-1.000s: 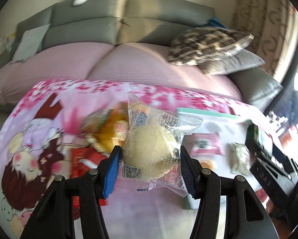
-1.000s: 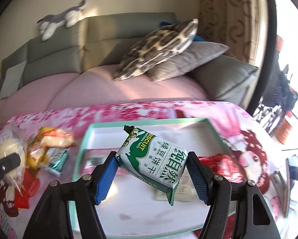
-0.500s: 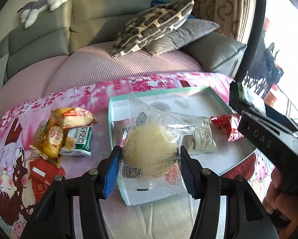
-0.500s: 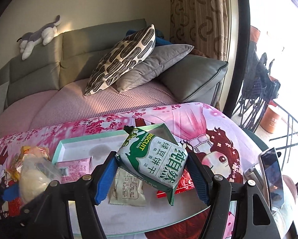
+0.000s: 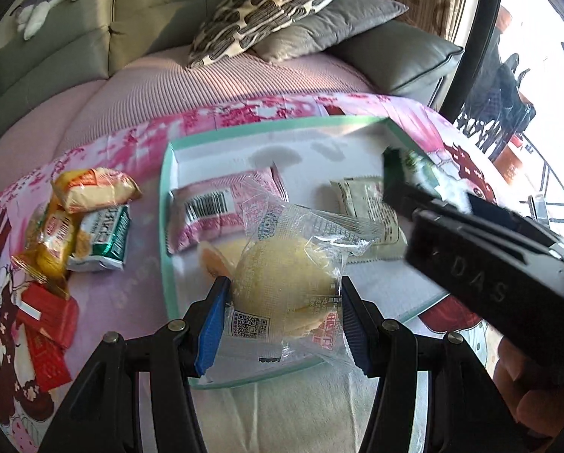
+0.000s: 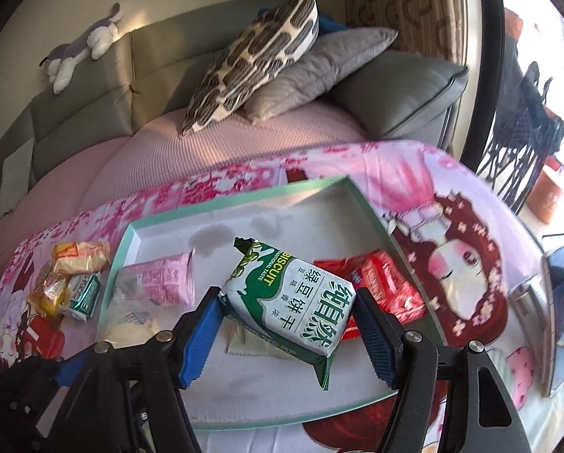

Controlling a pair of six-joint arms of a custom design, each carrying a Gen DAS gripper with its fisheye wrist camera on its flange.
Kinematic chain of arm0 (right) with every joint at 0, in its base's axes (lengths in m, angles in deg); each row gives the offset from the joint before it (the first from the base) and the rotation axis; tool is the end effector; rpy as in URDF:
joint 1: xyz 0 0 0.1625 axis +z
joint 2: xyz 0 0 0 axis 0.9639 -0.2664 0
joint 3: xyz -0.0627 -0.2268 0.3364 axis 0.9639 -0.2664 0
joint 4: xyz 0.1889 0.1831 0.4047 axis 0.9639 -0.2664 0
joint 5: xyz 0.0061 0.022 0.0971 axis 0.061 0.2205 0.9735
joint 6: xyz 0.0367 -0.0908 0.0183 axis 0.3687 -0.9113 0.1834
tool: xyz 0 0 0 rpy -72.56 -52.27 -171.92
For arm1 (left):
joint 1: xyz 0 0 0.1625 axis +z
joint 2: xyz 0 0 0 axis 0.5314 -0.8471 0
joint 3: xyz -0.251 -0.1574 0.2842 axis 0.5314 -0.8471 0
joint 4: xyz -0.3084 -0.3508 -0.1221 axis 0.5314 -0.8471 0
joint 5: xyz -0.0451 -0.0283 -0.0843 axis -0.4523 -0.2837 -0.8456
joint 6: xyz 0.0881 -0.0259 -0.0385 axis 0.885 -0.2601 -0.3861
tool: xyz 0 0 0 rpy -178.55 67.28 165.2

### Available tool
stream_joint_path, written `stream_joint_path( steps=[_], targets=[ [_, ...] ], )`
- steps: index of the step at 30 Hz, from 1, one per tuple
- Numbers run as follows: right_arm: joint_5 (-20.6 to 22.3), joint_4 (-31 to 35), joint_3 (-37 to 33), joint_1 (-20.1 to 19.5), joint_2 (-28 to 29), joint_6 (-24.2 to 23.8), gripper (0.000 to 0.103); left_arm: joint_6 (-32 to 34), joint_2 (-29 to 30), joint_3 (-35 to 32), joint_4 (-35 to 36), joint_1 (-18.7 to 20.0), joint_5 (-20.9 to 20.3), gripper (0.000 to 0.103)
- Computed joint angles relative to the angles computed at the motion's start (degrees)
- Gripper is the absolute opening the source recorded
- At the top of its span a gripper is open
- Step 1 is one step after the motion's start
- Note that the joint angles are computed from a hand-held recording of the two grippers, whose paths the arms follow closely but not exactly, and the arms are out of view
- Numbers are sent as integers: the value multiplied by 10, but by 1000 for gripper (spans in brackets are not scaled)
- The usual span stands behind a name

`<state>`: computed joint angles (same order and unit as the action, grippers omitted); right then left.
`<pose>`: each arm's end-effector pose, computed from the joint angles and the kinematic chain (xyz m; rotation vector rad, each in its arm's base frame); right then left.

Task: Organize snacks
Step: 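Lift the bun with the left tool while the right tool carries the BISCUIT packet over the tray, then lower the bun into the tray and open the left tool while the right tool releases the BISCUIT packet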

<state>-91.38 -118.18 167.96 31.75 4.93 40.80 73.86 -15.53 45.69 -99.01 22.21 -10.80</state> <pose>0.2317 -0.6071 0.1405 -0.0952 -2.1218 1.0351 -0.2266 -0.6365 0.1224 0.8726 2.4499 -0.4362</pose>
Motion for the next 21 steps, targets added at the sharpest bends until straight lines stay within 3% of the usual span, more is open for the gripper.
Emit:
stream_joint_path(
  steps=[14, 21],
  targets=[
    [8, 149, 5, -19, -18, 110, 73, -18, 15, -20, 12, 20, -18, 58],
    [20, 144, 5, -28, -16, 114, 73, -16, 23, -24, 3, 26, -16, 58]
  ],
)
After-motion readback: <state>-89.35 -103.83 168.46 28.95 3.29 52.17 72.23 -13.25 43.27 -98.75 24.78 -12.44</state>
